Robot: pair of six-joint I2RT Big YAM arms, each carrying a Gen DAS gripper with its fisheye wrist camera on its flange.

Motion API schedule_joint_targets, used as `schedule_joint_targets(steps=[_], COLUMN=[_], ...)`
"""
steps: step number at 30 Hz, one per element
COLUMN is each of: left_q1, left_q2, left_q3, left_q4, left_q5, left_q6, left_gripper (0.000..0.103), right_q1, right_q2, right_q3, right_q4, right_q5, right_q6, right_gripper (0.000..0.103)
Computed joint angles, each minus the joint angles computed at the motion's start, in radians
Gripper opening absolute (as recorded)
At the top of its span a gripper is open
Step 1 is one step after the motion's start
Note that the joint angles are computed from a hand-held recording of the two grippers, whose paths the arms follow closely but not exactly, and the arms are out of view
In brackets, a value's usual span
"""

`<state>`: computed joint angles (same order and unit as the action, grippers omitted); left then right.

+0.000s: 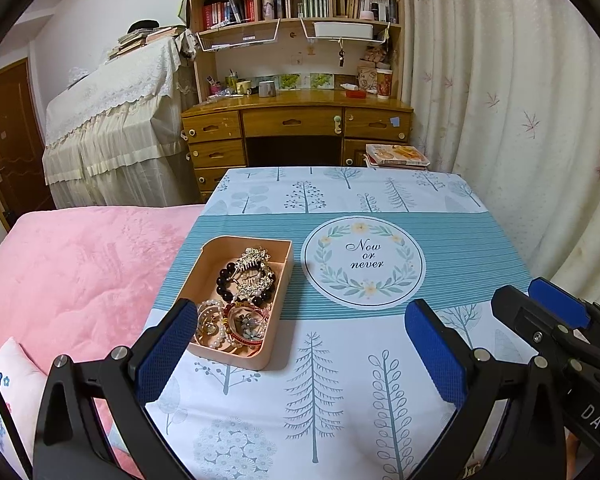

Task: Organize jewelry

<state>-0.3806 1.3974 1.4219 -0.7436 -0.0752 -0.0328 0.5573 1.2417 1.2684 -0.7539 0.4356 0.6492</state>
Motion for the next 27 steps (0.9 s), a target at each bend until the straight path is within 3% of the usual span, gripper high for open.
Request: schedule_joint_targets(steps=[27], left_q1=[0.0], left_q2=[0.0], left_q3=[-0.002], left_q4=[-0.002], left_q5=[-0.002], left_q6=[-0.002], left_gripper=[0.102], right_q1=[0.0], right_q2=[-0.002], right_q3=[-0.003], right_q4=[0.002], right_q5=[-0.001], right_q6=[0.003], right_gripper=[0.059])
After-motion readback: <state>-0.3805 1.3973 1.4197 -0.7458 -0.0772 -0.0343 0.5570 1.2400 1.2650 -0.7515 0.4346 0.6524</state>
